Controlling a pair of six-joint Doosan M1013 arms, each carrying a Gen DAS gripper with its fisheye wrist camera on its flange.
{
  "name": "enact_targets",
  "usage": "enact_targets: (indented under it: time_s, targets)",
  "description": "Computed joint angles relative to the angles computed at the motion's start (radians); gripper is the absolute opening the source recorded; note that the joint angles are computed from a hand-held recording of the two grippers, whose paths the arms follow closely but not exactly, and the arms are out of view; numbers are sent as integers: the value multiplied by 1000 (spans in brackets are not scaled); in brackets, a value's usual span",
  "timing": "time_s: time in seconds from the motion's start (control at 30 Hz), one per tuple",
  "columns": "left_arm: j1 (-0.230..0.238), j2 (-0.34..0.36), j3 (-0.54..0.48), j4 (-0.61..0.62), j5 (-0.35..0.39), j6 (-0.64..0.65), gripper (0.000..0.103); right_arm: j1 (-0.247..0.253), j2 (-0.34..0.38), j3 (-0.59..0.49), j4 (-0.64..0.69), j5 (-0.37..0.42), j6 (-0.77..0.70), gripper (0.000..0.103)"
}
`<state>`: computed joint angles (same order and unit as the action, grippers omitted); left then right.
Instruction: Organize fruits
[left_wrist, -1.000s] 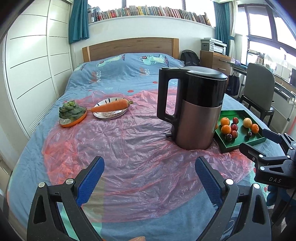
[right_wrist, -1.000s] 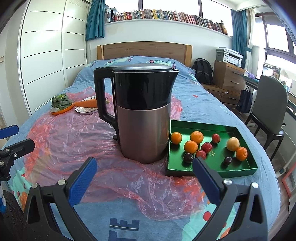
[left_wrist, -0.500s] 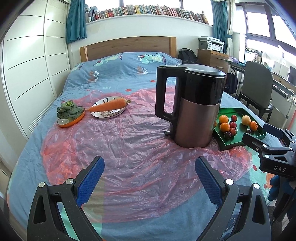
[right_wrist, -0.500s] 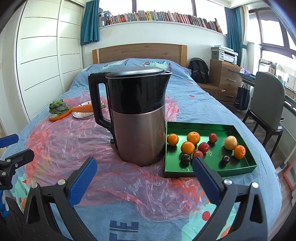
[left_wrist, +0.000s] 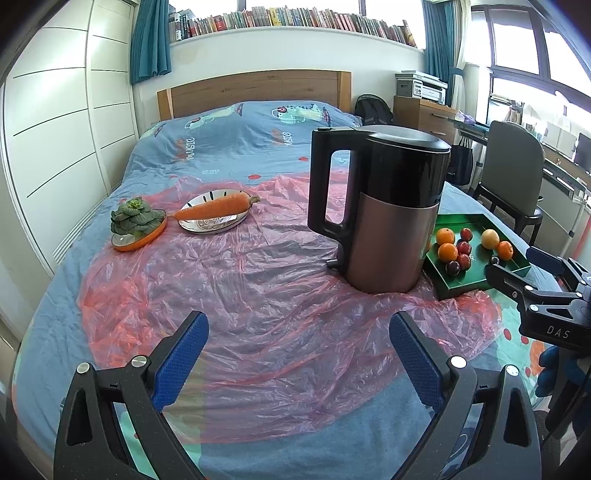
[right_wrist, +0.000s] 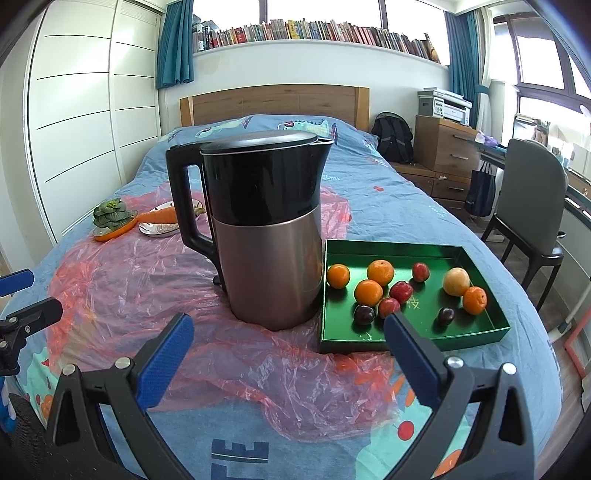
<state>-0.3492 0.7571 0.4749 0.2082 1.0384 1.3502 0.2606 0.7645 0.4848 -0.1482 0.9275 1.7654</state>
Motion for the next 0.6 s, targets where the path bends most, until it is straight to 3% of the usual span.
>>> enact_targets:
  time_s: [0.23,0.6]
  targets:
    - [-1,22,-43,4,45,-10,101,-2,-8,18,-10,-9,25,103]
    - [0,30,-53,25,52,-31,101,-3,-5,15,-10,-1,24,103]
